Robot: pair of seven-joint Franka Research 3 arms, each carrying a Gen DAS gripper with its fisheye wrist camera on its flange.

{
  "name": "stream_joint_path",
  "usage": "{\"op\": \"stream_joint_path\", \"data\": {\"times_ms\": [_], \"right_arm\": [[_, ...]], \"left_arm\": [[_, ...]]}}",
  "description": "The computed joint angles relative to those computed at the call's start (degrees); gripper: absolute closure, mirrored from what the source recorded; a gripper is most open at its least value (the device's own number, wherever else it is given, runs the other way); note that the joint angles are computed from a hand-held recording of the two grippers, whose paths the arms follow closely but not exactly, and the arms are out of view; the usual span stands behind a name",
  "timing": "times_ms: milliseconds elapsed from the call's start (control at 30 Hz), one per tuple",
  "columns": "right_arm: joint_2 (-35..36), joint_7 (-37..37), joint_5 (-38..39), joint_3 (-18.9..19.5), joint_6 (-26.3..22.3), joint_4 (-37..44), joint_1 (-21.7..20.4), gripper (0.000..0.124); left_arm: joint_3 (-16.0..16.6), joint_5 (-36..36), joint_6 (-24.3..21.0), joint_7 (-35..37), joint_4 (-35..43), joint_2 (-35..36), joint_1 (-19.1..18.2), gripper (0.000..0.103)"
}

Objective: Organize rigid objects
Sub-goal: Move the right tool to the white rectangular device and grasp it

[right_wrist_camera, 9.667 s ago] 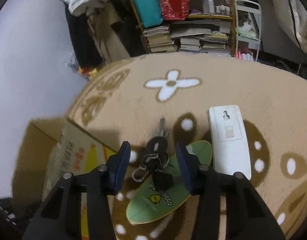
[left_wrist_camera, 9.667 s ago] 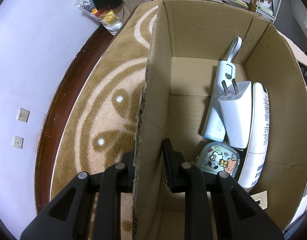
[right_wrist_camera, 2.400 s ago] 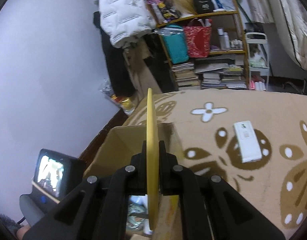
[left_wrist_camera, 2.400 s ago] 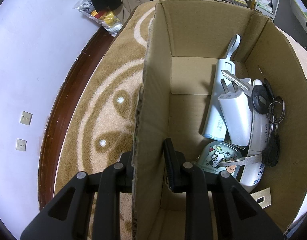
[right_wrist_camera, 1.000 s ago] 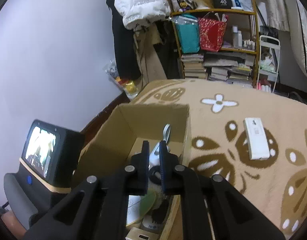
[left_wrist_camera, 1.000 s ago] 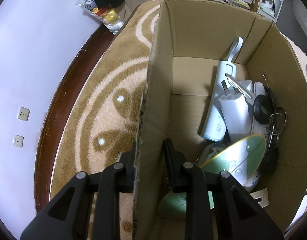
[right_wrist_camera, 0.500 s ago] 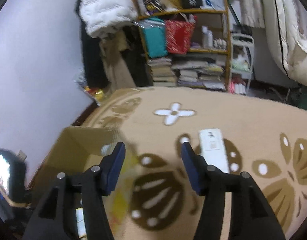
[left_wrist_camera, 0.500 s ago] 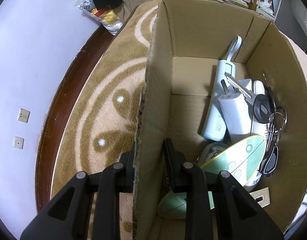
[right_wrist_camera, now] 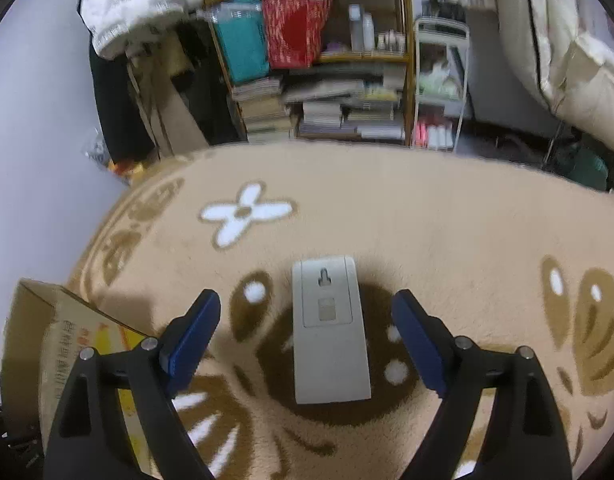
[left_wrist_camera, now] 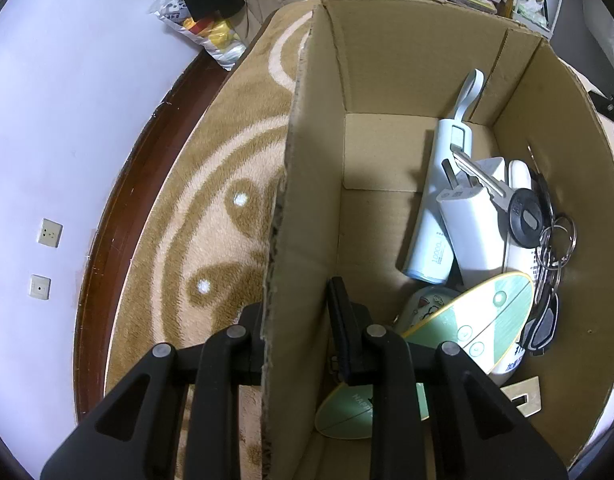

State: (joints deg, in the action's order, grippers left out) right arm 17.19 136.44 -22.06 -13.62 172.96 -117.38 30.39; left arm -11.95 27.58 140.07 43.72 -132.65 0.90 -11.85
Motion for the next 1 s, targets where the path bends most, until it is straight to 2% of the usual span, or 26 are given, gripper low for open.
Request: {"op": "stream_joint_path", "data": {"times_ms": [33,67,133,267,333,433,467,500,600,700,800,867,933,1000], "right_arm": [[0.91,-4.36,3.73,3.74,-0.29,0.63,-3.27,0.032],[1.49,-6.69,5.43,5.47,-1.19,1.23,-4.68,0.032],[2.36,-8.62,6.44,5.50,-4.36,2.39,-4.22,0.032],[4.69,-14.26,12.22,9.07,-8.30,4.86,-7.06,0.033],[5.38,-15.58,15.19,9.84,-9.18,5.14,-7.94,0.041],[5.20,-12.84,13.19,6.71,-9.07,4.57,-5.21,0.051],[5.09,-11.55,11.69,5.40,-9.46,4.51,-4.00,0.065],[4.89,-9.39,9.02,3.46,-10.62,4.55,-2.21,0.073],[3.20,-9.82,8.57,4.93,-9.52,2.39,-3.63,0.073],[1.22,-7.65,5.60,4.27,-9.22,0.24,-2.59,0.073],[-1.99,-4.18,2.45,4.16,-6.21,-4.24,-1.96,0.073],[-3.81,0.69,-2.26,2.74,-4.18,-6.75,-0.35,0.073],[-5.96,8.76,-9.99,0.09,-1.97,-9.39,2.33,0.073],[-7.40,14.19,-14.60,-0.50,-0.82,-10.90,3.05,0.073]], "left_arm": [[-0.01,0.01,-0.03,0.03,0.02,0.01,-0.02,0.080],[-0.02,0.00,-0.08,0.01,0.10,0.06,-0.05,0.080],[-0.06,-0.08,-0.14,-0.14,0.26,0.20,-0.12,0.080],[0.01,0.05,-0.14,0.02,0.35,0.24,-0.10,0.080],[0.01,-0.13,-0.11,-0.03,0.33,0.21,-0.11,0.080],[-0.02,-0.09,-0.07,-0.10,0.25,0.19,-0.15,0.080],[-0.01,-0.09,-0.07,-0.08,0.26,0.21,-0.14,0.080],[-0.01,-0.08,-0.10,-0.06,0.24,0.19,-0.15,0.080],[0.02,-0.27,0.07,0.01,0.27,0.25,-0.11,0.080],[0.04,-0.44,0.33,0.00,0.27,0.40,-0.08,0.080],[0.05,-0.26,0.36,-0.21,0.31,0.51,-0.10,0.080],[0.00,0.22,0.28,-0.75,0.21,0.45,-0.20,0.080],[-0.13,1.11,-0.09,-1.34,0.18,0.36,-0.39,0.080],[-0.35,1.93,-0.60,-2.00,0.25,0.34,-0.69,0.080]]}}
